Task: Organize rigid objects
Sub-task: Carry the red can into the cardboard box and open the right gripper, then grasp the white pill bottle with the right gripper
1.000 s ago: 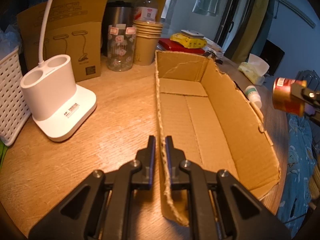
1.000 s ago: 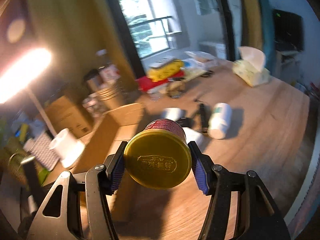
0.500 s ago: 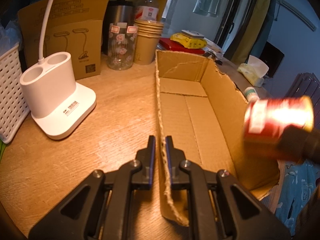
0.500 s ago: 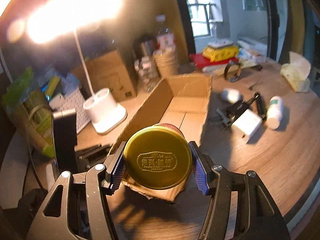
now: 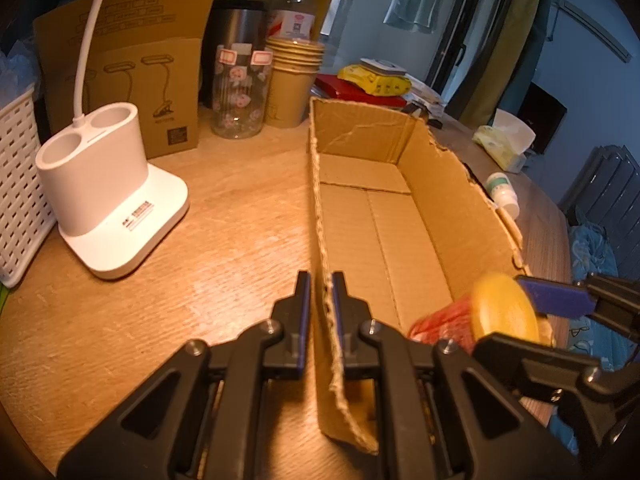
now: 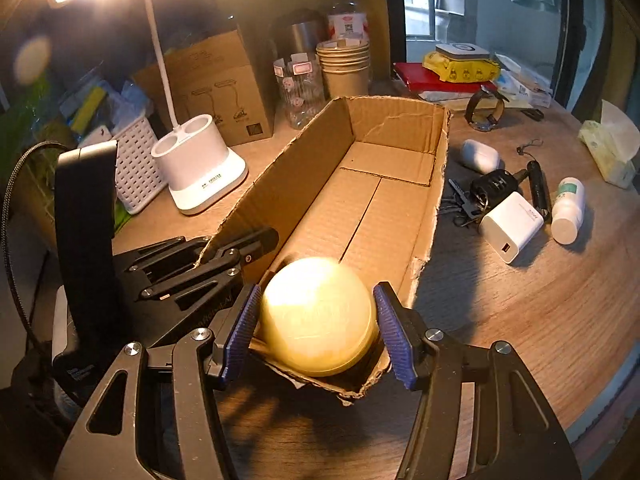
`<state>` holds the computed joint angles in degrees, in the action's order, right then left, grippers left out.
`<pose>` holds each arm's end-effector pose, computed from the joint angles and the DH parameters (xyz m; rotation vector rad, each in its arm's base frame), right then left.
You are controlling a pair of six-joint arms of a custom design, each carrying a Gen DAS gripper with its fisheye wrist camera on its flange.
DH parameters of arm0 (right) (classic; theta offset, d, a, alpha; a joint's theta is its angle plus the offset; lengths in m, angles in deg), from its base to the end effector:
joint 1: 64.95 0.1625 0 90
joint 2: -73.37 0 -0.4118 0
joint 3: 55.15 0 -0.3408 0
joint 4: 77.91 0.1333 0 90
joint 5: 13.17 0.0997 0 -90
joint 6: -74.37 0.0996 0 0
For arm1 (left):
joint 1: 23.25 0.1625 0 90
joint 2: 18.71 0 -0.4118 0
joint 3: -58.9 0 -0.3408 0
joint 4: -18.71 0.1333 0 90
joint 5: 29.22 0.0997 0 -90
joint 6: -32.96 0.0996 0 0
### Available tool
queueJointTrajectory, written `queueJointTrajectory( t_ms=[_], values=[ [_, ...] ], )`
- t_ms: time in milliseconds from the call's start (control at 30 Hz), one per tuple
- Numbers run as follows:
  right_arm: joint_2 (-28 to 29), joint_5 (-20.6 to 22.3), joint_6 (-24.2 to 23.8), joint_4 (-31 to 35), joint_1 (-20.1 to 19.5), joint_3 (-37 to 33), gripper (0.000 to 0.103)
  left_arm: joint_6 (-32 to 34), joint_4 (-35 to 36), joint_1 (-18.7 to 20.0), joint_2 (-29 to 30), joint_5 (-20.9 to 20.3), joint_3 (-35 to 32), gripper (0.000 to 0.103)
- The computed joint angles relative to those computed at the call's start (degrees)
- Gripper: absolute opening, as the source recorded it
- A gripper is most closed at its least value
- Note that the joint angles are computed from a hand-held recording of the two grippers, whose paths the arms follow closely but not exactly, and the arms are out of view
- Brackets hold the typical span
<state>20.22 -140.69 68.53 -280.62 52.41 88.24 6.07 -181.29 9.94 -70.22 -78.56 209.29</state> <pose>0.2336 -0.2933 0.1163 0.5517 -2.4400 0.6453 -0.1560 -0.3389 0.0932 0.5835 2.5489 -0.8354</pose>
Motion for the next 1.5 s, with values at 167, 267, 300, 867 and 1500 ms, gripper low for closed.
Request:
queueJointTrajectory(
  t_ms=[167, 267, 300, 867, 1500],
  values=[
    [0.2, 0.2, -0.8, -0.1, -0.2, -0.2, 0.061, 0.1, -0.1, 0.1, 0.0, -0.1, 0.0, 0.01],
    [0.2, 0.3, -0.8, -0.2, -0.3, -0.1, 0.061, 0.2, -0.2, 0.2, 0.0, -0.1, 0.0, 0.01],
    [0.2, 0.3, -0.8, -0.3, -0.3, -0.1, 0.061, 0.2, -0.2, 0.2, 0.0, -0.1, 0.0, 0.01],
    [-3.9, 0.4, -1.9, -8.0, -1.3, 1.9, 0.066, 0.3, -0.5, 0.5, -0.1, -0.2, 0.1, 0.01],
    [-10.5, -2.0, -13.5, -20.1, -17.2, 1.8, 0.066, 0.5, -1.0, 1.0, -0.1, -0.7, 0.0, 0.01]
  ],
)
